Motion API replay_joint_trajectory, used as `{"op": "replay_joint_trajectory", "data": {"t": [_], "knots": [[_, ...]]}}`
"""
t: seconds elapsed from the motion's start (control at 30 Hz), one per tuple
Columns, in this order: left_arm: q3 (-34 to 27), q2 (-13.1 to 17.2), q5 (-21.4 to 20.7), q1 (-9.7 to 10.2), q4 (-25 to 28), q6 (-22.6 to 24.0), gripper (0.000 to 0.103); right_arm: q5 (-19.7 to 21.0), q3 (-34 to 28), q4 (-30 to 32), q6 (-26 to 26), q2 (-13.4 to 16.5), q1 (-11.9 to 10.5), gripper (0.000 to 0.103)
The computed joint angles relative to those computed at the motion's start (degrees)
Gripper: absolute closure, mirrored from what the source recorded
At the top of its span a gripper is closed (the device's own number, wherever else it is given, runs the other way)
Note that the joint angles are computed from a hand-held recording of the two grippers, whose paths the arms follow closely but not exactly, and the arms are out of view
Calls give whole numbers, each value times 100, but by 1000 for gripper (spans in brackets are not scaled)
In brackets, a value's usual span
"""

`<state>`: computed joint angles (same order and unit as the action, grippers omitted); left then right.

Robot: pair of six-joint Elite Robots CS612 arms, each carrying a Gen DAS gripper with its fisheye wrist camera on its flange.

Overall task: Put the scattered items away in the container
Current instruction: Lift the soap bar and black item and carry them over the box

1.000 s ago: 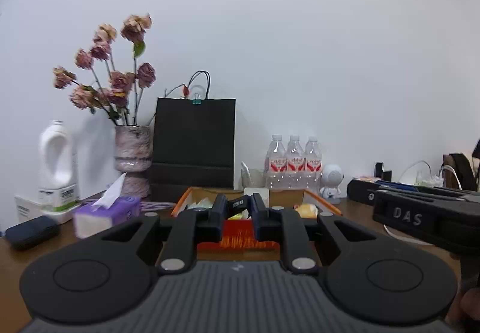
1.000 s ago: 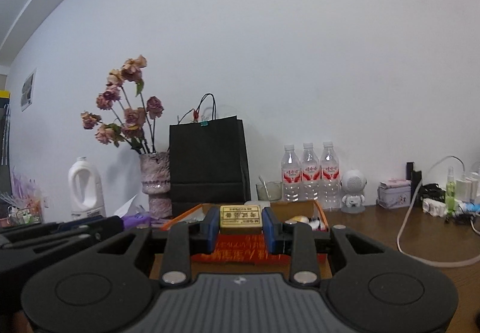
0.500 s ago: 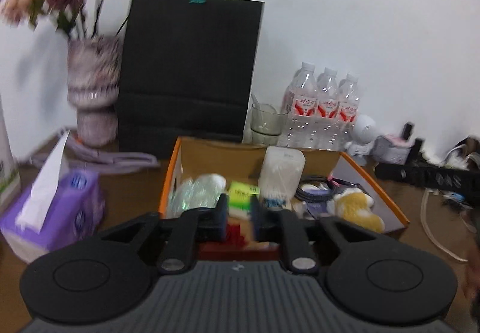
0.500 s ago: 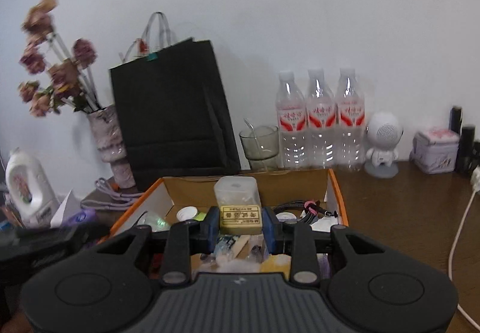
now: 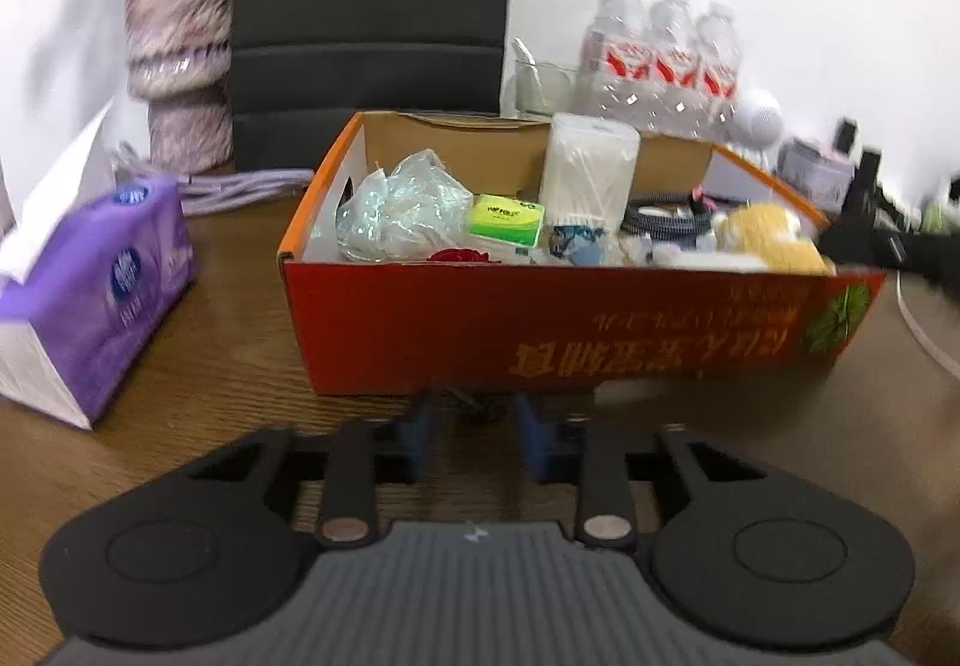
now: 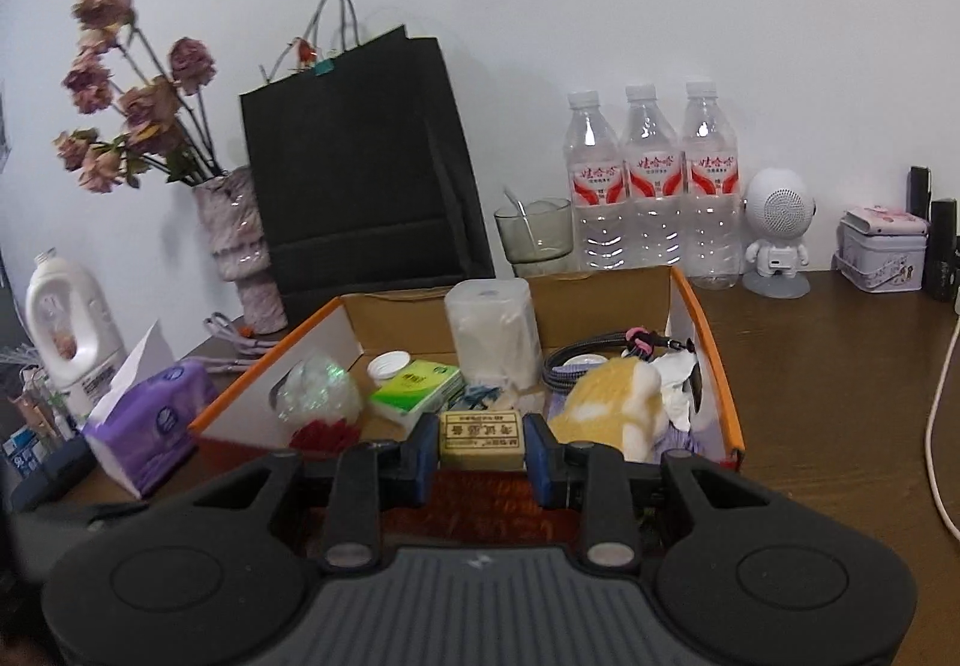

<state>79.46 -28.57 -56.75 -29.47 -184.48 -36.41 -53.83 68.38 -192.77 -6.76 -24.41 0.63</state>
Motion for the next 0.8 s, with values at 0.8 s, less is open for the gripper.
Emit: {"op": "replay_joint_trajectory", "data": {"t": [0.8], "knots": [[991, -86, 2107, -1284, -2637, 788, 101, 184, 1801, -1652, -14, -464, -190, 74]]}}
